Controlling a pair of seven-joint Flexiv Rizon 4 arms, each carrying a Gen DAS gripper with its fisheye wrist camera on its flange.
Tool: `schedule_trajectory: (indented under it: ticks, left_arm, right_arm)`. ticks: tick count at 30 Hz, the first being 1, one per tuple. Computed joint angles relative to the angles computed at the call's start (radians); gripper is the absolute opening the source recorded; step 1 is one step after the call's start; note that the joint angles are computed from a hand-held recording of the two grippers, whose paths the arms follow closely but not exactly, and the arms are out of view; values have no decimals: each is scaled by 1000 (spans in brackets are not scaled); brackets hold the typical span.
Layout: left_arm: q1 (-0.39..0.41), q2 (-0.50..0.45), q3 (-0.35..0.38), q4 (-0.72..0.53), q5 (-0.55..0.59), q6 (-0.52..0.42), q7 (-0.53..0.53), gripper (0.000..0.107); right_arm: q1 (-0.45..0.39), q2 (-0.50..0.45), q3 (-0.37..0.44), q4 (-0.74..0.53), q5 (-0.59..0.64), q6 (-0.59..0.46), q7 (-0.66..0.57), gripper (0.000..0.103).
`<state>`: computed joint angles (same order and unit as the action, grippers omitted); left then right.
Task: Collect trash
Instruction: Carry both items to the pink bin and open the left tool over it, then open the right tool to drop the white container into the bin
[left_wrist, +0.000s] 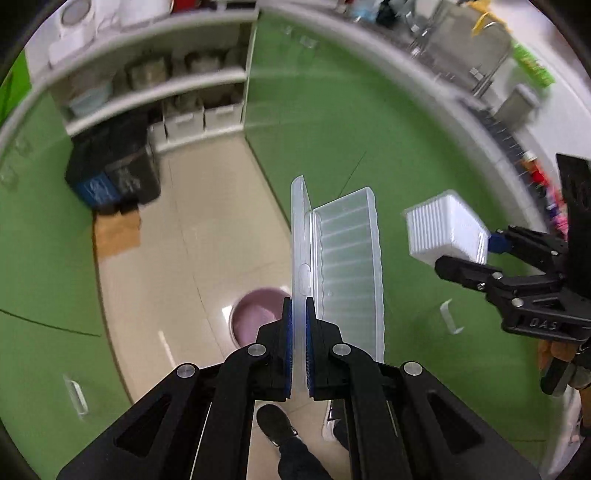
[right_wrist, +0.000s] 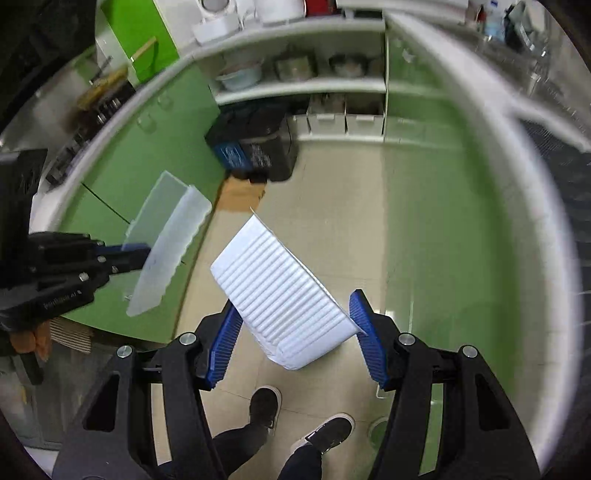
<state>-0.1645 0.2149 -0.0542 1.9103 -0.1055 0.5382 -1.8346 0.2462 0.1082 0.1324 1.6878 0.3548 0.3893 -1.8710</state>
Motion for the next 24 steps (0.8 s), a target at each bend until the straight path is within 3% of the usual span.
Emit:
schedule_trajectory:
  ticks: [6,10,11,12,13,14,24]
  left_arm:
    - [-13,-60,32,253,-50,285,67,7]
    - [-16,-123,44,368,-119,461,119,11]
    - [-13,-134,43,382,-122,487,120,19]
    - [-9,-146,43,393,-123,512,117,59]
    - [-7,-156,44,410,-131,545,114,85]
    - [-13,-163,44,431,-169,590,136,97]
    - [16,-111,62,477,-165,611,87,97]
  right_arm:
    - [15,-56,39,206,3,219,-29,59]
    - [25,-103,51,274,13,311,-43,59]
    - [25,-107,53,284,15,322,-47,59]
    - [27,-114,56,295,14,335,-51,59]
    - [28,-122,59,302,14,345,-54,59]
    - [31,-133,61,302,13,354,-54,59]
    - [41,-199,92,291,31,373,-97,59]
